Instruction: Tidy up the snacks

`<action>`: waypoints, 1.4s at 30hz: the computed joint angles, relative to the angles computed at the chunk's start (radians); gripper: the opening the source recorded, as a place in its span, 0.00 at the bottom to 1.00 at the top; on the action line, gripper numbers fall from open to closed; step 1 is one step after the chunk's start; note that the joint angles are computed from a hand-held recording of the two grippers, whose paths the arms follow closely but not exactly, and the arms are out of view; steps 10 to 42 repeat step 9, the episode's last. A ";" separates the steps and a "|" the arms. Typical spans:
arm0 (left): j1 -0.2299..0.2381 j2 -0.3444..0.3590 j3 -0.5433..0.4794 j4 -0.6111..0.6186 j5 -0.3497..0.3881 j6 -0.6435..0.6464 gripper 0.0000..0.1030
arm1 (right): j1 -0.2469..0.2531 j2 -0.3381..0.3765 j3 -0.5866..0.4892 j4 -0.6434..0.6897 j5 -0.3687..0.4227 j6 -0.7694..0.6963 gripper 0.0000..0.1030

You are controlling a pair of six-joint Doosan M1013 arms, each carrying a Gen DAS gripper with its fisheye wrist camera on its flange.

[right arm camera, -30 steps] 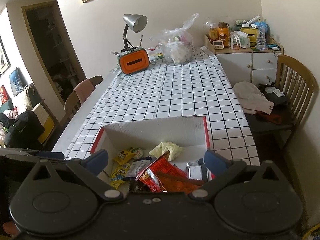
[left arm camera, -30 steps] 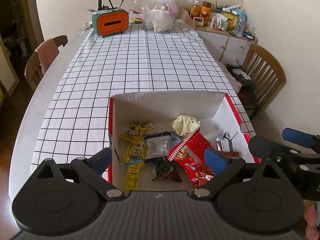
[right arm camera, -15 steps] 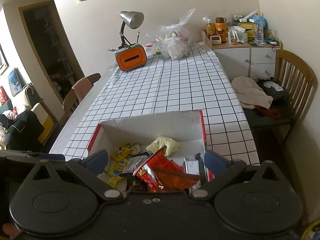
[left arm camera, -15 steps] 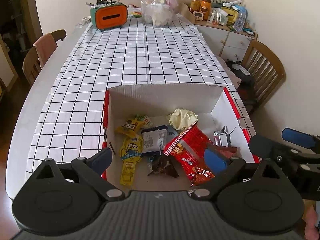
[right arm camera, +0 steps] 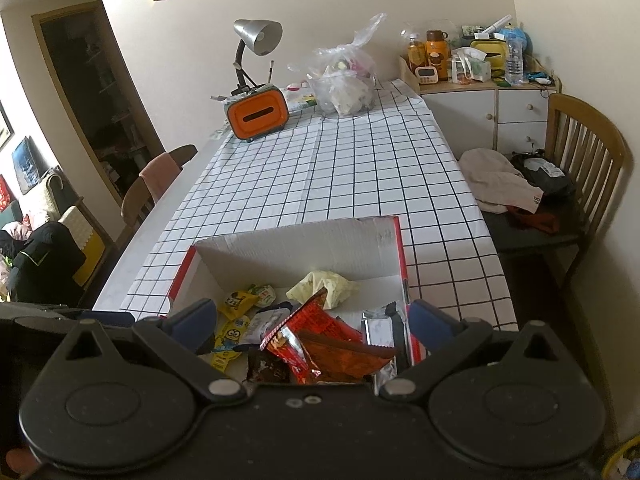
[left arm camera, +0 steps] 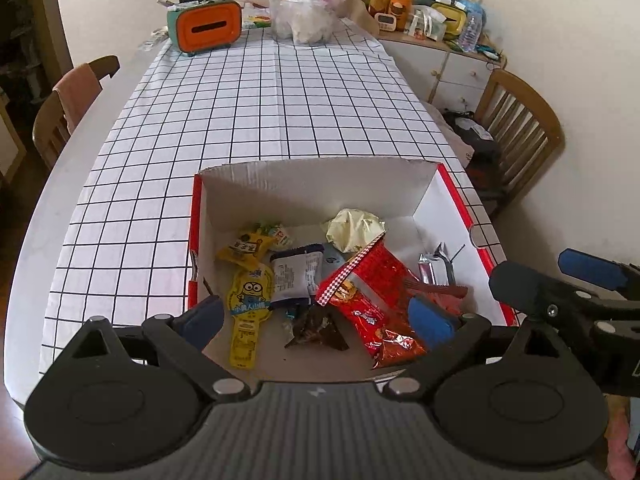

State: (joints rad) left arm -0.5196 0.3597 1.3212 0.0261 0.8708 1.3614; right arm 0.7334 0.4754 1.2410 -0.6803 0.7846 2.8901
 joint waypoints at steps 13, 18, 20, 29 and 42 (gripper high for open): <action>0.010 -0.001 0.004 -0.024 -0.012 0.024 0.96 | 0.005 0.011 -0.019 -0.007 0.029 0.007 1.00; 0.010 -0.001 0.004 -0.024 -0.012 0.024 0.96 | 0.005 0.011 -0.019 -0.007 0.029 0.007 1.00; 0.010 -0.001 0.004 -0.024 -0.012 0.024 0.96 | 0.005 0.011 -0.019 -0.007 0.029 0.007 1.00; 0.010 -0.001 0.004 -0.024 -0.012 0.024 0.96 | 0.005 0.011 -0.019 -0.007 0.029 0.007 1.00; 0.010 -0.001 0.004 -0.024 -0.012 0.024 0.96 | 0.005 0.011 -0.019 -0.007 0.029 0.007 1.00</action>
